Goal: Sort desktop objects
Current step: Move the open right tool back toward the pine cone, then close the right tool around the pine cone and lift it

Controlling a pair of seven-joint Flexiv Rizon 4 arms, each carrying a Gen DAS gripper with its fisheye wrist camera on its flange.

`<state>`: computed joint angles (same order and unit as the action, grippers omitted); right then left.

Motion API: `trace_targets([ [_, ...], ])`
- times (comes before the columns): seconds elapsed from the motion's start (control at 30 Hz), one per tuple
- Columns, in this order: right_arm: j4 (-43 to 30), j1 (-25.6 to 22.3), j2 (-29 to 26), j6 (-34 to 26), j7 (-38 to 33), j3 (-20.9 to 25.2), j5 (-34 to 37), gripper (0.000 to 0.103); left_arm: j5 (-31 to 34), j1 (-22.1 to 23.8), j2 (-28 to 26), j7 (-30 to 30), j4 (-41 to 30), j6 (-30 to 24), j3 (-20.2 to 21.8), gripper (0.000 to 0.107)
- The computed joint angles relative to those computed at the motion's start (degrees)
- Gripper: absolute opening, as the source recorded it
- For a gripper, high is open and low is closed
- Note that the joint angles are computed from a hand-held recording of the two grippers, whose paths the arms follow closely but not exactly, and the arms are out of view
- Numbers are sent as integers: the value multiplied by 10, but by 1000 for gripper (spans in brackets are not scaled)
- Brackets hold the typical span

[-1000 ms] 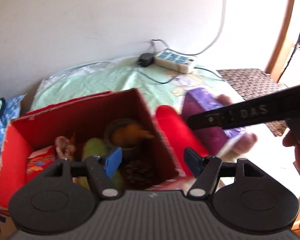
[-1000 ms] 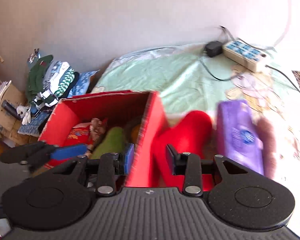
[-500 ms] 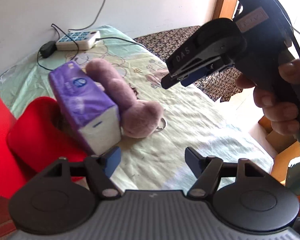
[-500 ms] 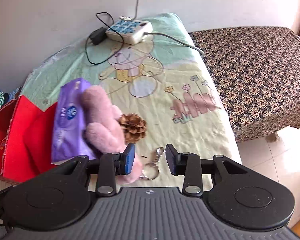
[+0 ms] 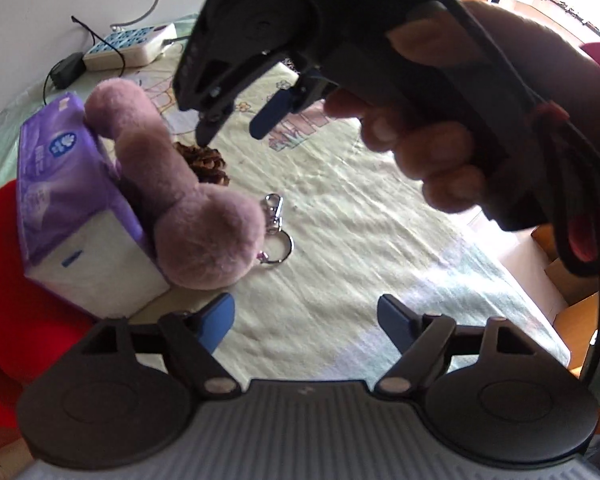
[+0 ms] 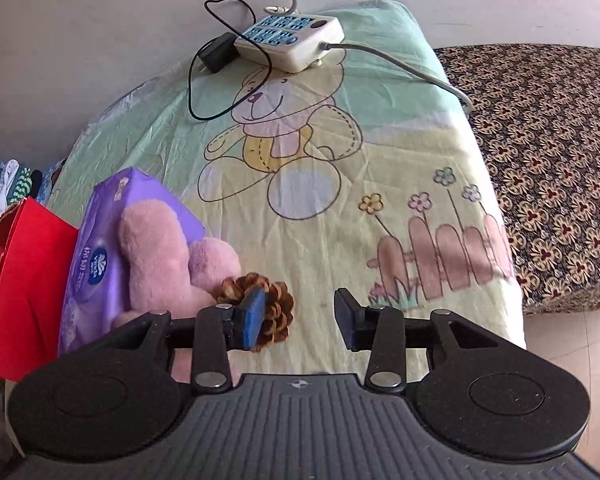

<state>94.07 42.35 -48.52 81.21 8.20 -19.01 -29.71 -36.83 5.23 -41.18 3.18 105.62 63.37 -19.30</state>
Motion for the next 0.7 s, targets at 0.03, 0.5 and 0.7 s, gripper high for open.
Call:
trace_targets([
  [0.03, -9, -11, -9, 14, -7, 6, 1, 44, 2, -5, -2, -6, -1, 3, 4, 81],
  [0.5, -39, -109, -35, 79, -166, 138, 93, 50, 53, -17, -25, -65, -14, 18, 8, 82],
  [0.7, 33, -80, 17, 59, -167, 128, 140, 49, 58, -2, -15, -29, 5, 10, -8, 84],
])
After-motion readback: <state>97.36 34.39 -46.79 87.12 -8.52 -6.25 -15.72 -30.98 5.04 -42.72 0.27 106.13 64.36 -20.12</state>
